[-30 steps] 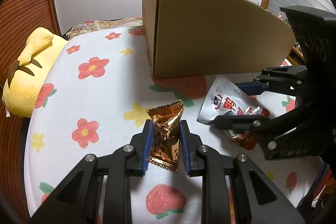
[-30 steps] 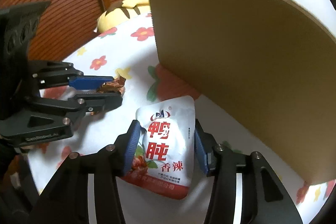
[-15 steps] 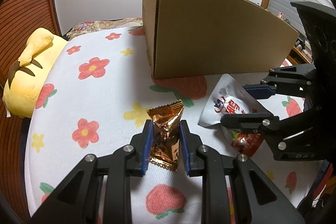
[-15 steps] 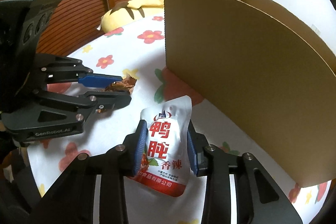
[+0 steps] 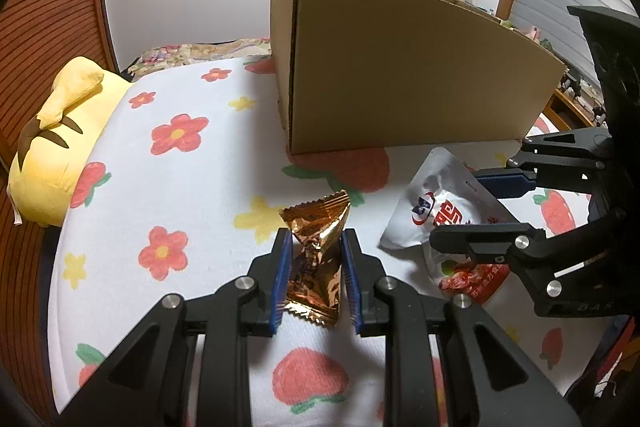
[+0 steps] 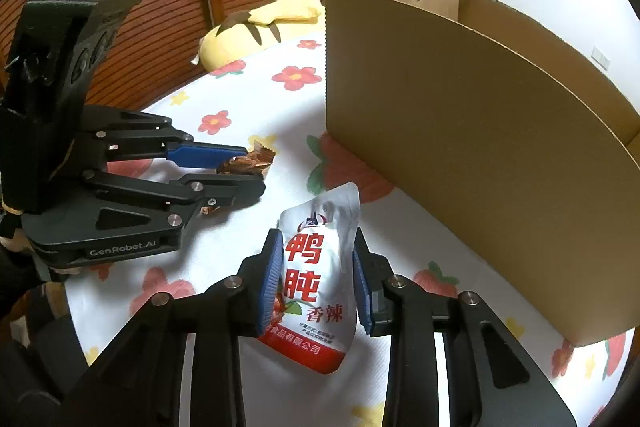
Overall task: Organize snacks
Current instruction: 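Grasp the white duck-neck packet with the right tool while the left tool holds the candy, then lift both held snacks and carry them over the box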
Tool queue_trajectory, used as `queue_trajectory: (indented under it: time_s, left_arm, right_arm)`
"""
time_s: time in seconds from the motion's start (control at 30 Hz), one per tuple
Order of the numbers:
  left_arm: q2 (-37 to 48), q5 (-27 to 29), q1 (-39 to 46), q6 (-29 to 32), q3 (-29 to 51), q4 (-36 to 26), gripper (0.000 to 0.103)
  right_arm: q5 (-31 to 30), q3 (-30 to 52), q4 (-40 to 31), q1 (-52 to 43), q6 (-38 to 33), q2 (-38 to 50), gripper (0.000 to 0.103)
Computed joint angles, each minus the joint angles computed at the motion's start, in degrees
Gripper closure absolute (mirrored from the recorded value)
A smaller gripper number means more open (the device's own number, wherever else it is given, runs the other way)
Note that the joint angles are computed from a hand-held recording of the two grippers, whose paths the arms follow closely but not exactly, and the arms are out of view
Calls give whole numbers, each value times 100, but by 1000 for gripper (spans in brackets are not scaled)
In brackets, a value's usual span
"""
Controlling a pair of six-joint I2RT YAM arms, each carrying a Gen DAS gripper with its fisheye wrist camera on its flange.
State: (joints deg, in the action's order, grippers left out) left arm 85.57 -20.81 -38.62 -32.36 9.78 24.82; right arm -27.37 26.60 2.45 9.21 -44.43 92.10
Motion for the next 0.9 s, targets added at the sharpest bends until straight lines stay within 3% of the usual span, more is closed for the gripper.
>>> queue_trajectory:
  time_s: [0.9]
  left_arm:
    - [55, -23, 32, 3, -15, 70, 80]
  right_arm:
    - [31, -194, -182, 86, -220, -373, 80]
